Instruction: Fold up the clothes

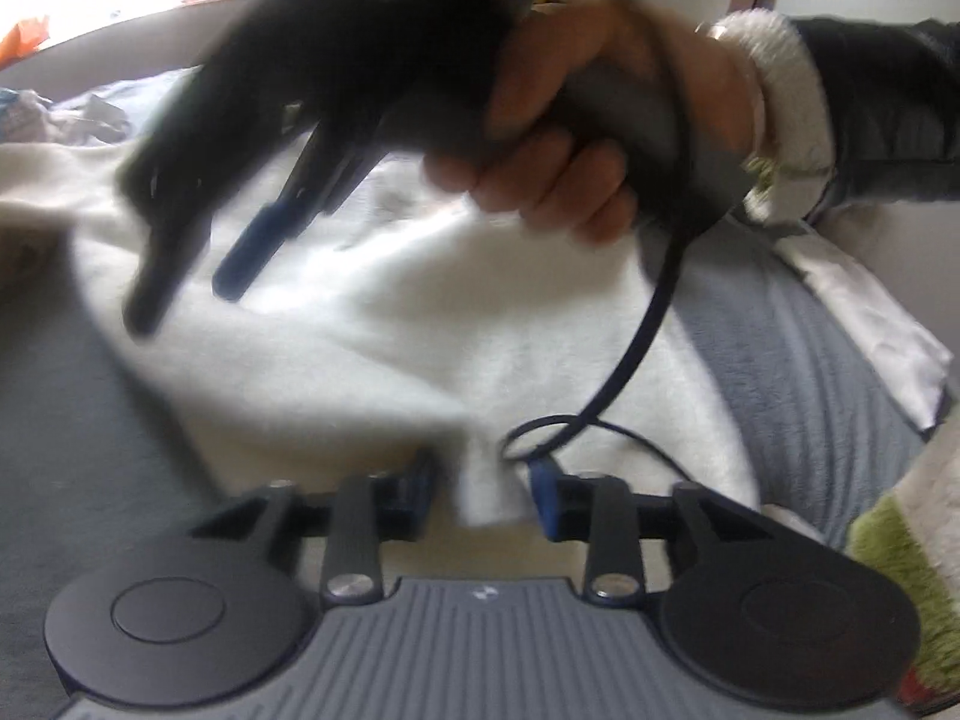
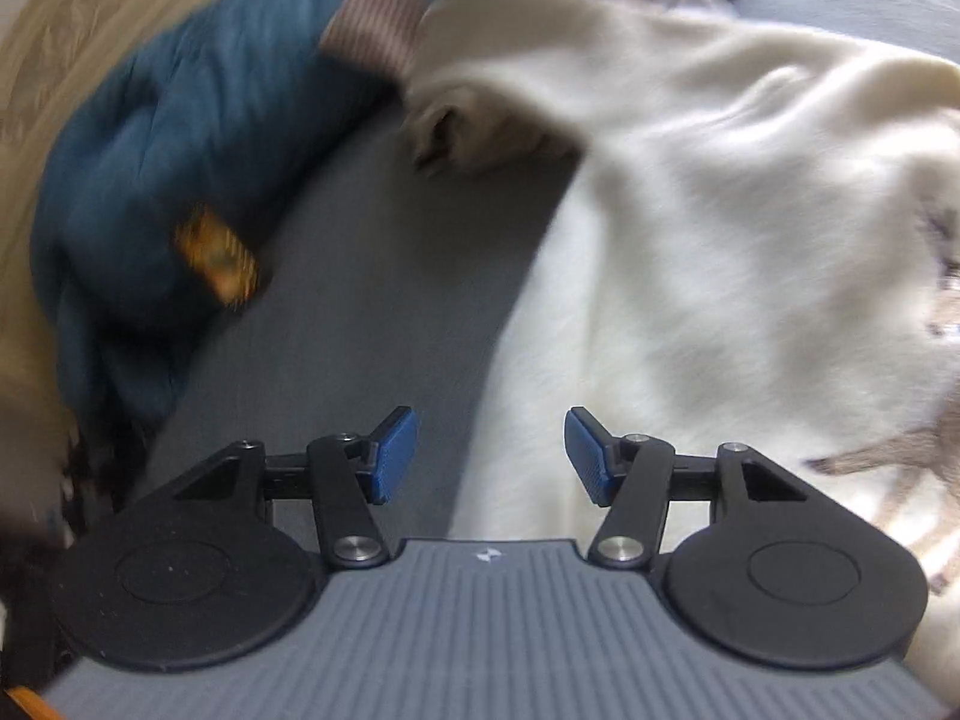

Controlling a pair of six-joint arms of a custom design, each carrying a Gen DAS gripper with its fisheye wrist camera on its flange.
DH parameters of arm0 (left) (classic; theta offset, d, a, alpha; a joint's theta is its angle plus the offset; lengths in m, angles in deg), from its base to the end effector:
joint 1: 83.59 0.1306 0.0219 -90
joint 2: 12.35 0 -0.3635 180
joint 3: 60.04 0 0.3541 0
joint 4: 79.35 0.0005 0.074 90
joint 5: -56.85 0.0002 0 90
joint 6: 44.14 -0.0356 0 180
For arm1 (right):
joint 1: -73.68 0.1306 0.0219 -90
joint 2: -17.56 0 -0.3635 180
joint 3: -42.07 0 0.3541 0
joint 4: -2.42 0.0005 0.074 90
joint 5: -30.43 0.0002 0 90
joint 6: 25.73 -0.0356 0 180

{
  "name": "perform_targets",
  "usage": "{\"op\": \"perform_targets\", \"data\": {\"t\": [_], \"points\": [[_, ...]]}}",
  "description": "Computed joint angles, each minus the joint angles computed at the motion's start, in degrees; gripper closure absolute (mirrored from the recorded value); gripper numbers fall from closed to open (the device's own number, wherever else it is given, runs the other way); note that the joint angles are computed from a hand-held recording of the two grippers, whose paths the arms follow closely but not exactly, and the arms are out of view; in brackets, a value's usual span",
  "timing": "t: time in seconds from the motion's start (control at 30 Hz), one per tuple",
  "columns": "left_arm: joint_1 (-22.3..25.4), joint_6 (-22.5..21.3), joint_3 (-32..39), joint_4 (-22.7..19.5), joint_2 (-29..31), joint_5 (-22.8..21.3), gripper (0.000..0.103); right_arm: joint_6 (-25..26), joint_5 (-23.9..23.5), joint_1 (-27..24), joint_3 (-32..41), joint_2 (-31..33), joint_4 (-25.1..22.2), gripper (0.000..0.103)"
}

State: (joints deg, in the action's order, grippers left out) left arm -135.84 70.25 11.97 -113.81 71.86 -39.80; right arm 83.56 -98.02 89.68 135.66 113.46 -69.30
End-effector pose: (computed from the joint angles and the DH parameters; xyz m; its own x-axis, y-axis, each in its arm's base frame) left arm 0.2516 -0.3190 0.3377 -0.7097 0.2467 -0.6599 0.4871 0.8485 -0.2067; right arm 0.4179 0.1423 0.3799 -0.7466 -0.4832 -0.4572 -0.6643 0.5785 0.4734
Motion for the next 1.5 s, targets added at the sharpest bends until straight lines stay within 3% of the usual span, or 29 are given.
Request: {"op": "perform_targets", "data": {"t": [0.13, 0.27, 0.37, 0.5, 0.57, 0.63, 0.7, 0.83, 0.93, 1.0, 1.23, 1.5], "points": [[0.3, 2.2, -2.8, 3.4, -2.7, 2.3, 0.05, 1.2, 6.8, -0.4, -1.6, 1.5, 2.1, 0.052], [1.1, 6.7, -6.6, 6.6, -6.0, 5.0, 0.045, -0.3, 3.6, -4.5, -0.6, 4.0, 1.8, 0.06], [2.2, 10.2, -8.3, 7.3, -6.5, 5.7, 0.045, 1.1, 5.0, -4.7, 0.0, 3.7, 1.8, 0.059], [3.4, 9.3, -9.0, 7.2, -6.1, 7.0, 0.045, 1.4, 7.1, -3.3, 1.0, 2.4, 2.6, 0.057], [3.1, 8.1, -9.0, 7.8, -5.4, 6.8, 0.044, 5.4, 4.7, -3.3, 1.3, 1.1, 2.0, 0.056], [2.7, 7.6, -8.9, 7.7, -4.9, 6.6, 0.044, 13.2, 1.9, -3.7, 0.4, -1.5, 0.0, 0.055], [2.4, 7.3, -9.2, 7.8, -4.8, 6.7, 0.044, 19.6, 2.6, -1.8, -1.1, -4.2, 0.0, 0.053], [2.0, 6.0, -9.6, 7.9, -4.7, 6.1, 0.044, 28.9, 9.9, 2.9, -7.3, -9.8, 4.7, 0.05], [1.5, 5.4, -9.7, 7.2, -4.7, 5.4, 0.044, 31.2, 19.1, 6.3, -11.5, -10.7, 10.3, 0.05], [1.2, 5.3, -9.9, 7.0, -5.0, 4.8, 0.044, 32.9, 22.2, 5.3, -12.9, -10.1, 12.8, 0.05], [1.7, 6.8, -10.1, 7.7, -5.3, 5.0, 0.044, 16.9, 14.2, -7.5, 0.6, 0.4, 0.2, 0.051], [1.5, 7.6, -10.0, 7.7, -5.4, 3.8, 0.044, 15.9, 12.8, -10.0, 1.4, -0.2, -1.3, 0.055]]}}
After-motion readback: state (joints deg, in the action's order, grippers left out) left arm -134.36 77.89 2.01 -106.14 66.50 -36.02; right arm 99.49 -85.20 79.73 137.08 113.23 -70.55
